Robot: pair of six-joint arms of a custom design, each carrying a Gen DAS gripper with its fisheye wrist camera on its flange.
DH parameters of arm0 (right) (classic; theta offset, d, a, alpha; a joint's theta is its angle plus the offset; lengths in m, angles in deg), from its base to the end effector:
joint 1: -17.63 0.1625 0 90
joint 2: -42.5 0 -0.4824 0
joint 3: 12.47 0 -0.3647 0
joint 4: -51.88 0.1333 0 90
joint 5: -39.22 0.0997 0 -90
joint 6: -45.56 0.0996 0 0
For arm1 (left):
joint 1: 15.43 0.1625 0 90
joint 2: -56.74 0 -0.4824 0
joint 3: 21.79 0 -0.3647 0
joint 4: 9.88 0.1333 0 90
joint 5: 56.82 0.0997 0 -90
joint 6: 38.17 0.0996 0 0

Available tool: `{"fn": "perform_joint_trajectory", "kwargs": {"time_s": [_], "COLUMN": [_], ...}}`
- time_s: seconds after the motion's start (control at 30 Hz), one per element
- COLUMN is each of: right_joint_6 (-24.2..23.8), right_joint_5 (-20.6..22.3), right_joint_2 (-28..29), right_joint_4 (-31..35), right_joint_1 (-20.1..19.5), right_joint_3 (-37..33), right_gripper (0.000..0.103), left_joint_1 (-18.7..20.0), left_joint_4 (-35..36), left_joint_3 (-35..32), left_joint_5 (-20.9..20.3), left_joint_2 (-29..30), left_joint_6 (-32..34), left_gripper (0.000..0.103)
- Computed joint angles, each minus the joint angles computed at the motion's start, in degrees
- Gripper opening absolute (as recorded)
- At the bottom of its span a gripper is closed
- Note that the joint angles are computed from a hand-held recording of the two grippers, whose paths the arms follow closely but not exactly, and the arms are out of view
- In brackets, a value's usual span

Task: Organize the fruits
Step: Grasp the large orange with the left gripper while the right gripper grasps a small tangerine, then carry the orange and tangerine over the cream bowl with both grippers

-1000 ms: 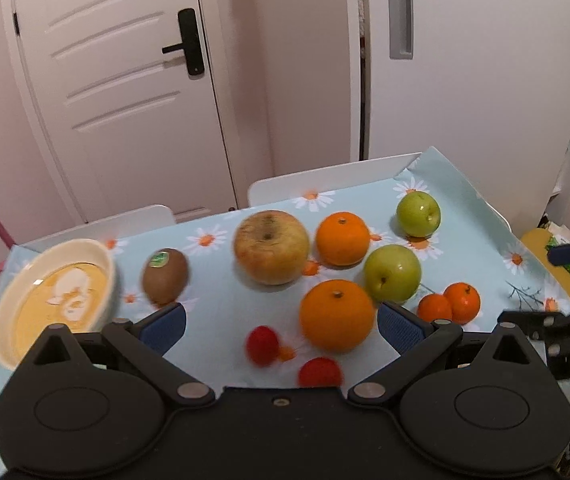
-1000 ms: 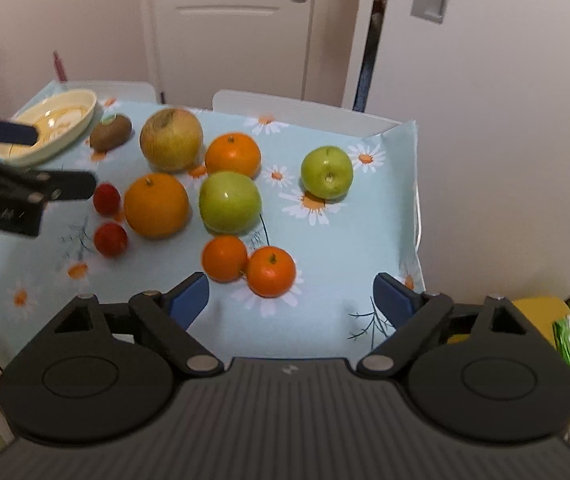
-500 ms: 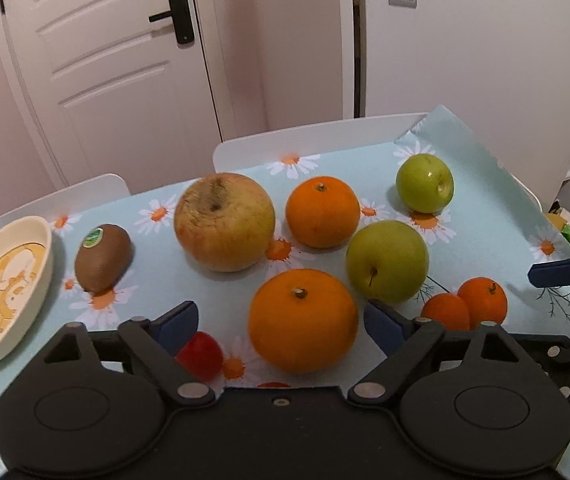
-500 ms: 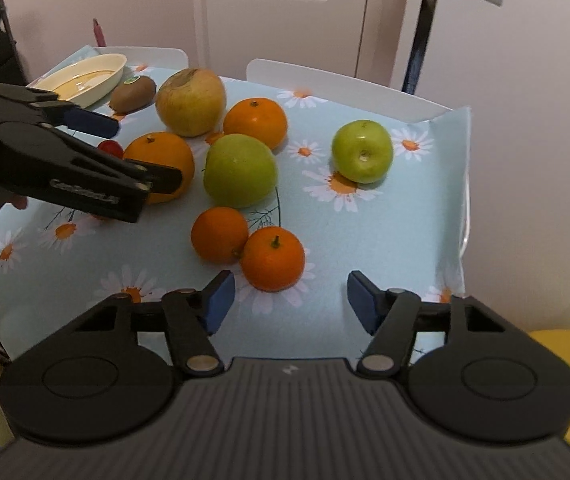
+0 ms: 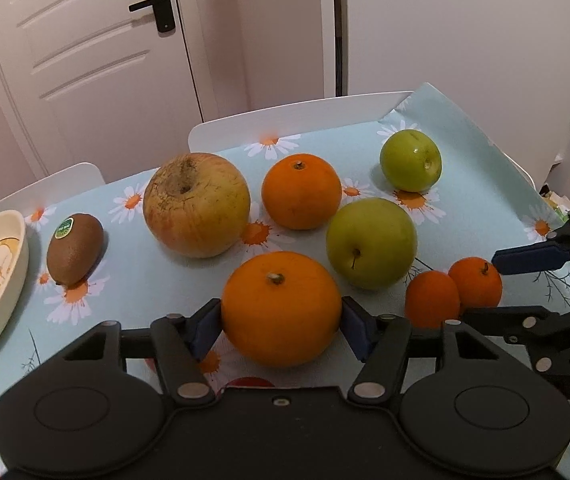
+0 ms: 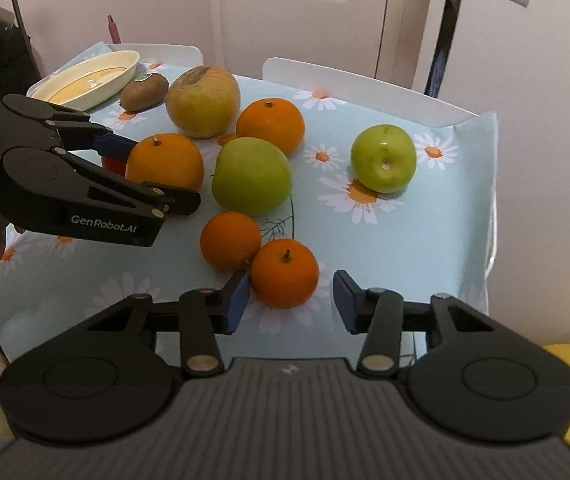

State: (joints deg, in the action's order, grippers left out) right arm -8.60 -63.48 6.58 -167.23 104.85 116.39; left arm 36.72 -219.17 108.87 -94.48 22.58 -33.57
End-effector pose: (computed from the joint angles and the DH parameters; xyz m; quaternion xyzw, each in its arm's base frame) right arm 0.0865 -0.5146 0.0617 0.3786 -0.8663 0.2211 0.2395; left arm -0.1229 -0.5040 0.0535 0.2373 0.8517 -0.2936 0.3635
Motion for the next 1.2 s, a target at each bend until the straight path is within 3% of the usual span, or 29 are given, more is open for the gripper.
{"fn": "perform_joint_trajectory", "kwargs": {"time_s": [0.1, 0.63, 0.97, 1.2], "right_joint_6": [-0.54, -0.09, 2.18, 5.63], "right_joint_5": [0.31, 1.22, 1.99, 1.45], "right_joint_2": [0.11, -2.8, -5.94, -4.59], "right_joint_4": [1.13, 2.72, 6.11, 10.15], "right_joint_1": [-0.02, 0.96, 6.25, 12.27], "right_joint_3": [-0.45, 0.11, -1.17, -5.36], "right_gripper": [0.054, 0.053, 0.053, 0.053], "left_joint_1": [-0.01, -2.55, -6.45, -6.62], "left_joint_4": [0.1, 0.97, 1.8, 2.23], "left_joint_3": [0.06, 2.3, 5.11, 7.02], "left_joint_5": [-0.13, 0.9, 5.53, 10.09], "left_joint_2": [-0.1, -3.12, -9.54, -16.8], "left_joint_6": [-0.19, -3.81, -7.47, -6.02], "left_gripper": [0.067, 0.066, 0.066, 0.066]}}
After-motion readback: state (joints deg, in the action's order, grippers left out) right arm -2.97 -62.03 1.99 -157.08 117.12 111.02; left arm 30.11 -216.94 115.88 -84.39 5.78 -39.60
